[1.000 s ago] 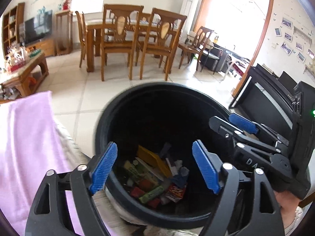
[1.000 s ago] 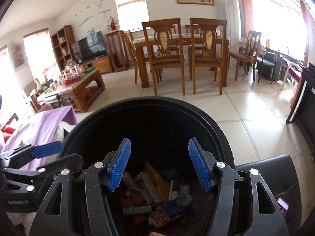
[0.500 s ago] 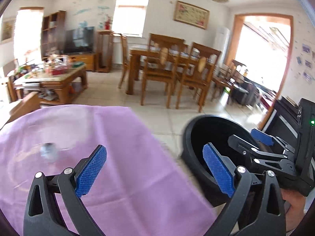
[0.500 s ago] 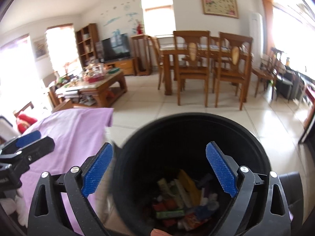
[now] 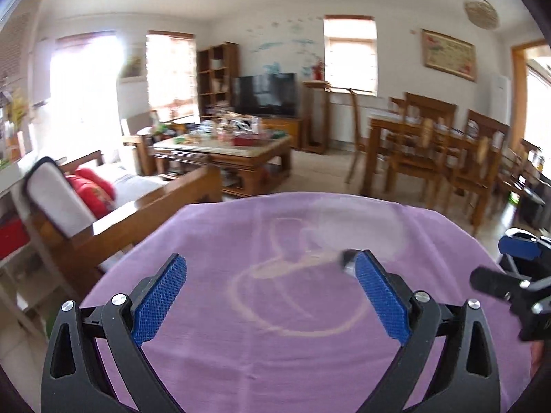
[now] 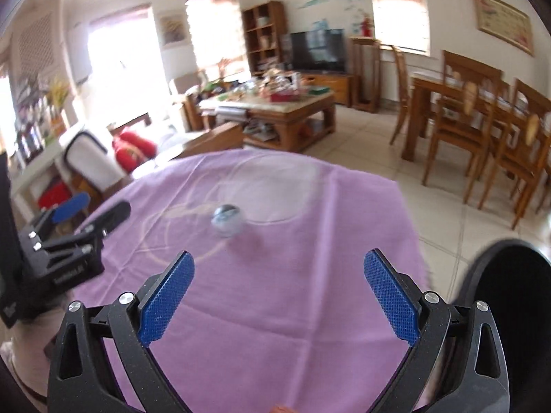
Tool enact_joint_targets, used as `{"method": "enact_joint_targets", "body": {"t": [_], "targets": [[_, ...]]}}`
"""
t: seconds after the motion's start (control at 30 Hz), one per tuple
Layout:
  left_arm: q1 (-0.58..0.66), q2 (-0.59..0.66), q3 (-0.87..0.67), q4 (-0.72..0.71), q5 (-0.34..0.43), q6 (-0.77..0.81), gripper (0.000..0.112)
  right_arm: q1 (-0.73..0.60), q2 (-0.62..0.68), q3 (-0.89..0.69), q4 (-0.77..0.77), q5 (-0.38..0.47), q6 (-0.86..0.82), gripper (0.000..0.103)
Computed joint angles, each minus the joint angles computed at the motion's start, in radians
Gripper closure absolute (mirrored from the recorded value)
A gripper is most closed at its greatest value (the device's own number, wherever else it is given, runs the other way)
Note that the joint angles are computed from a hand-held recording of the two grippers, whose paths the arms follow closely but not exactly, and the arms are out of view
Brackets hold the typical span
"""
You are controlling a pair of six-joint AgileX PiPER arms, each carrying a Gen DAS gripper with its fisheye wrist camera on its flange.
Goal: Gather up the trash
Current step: 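Grasp the clear round container with the right tool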
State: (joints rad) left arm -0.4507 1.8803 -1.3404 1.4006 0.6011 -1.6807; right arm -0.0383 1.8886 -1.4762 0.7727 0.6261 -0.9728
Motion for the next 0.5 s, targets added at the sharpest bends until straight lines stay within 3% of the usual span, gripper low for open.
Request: {"method": "enact_joint_targets", "body": {"t": [0.07,0.13,0.27,0.33,0.43,0.5], "targets": [[0.026,-0.011,0.044,0.043,0.012,-0.082,0.015,0.078,0.044,-0.058,-0.115,-0.033,0.112,0.006],[0.064,-0.019,0.04,-0.042,-0.049,-0.041,0.015,0.152,0.114,-0.145,-0.254,-0.05,0.254,0.009],[0.092,-0.047,0.075,-0.05,-0.092,-0.05,0.015,0.22,0.293,-0.405,-0.467,0.067,0.462,0.024],[0.099,-0.068,0.113,-0.033,-0.101,-0.068,0.015,0.24,0.362,-0.495,-0.534,0.101,0.528,0.025],[0.095,-0.085,0.136,-0.03,-0.102,-0.092,0.015,0.258,0.431,-0.586,-0.585,0.134,0.579,0.026],[0.104,-0.08,0.13,-0.048,-0.117,-0.08,0.015,0.26,0.472,-0.643,-0.587,0.167,0.579,0.034]]}}
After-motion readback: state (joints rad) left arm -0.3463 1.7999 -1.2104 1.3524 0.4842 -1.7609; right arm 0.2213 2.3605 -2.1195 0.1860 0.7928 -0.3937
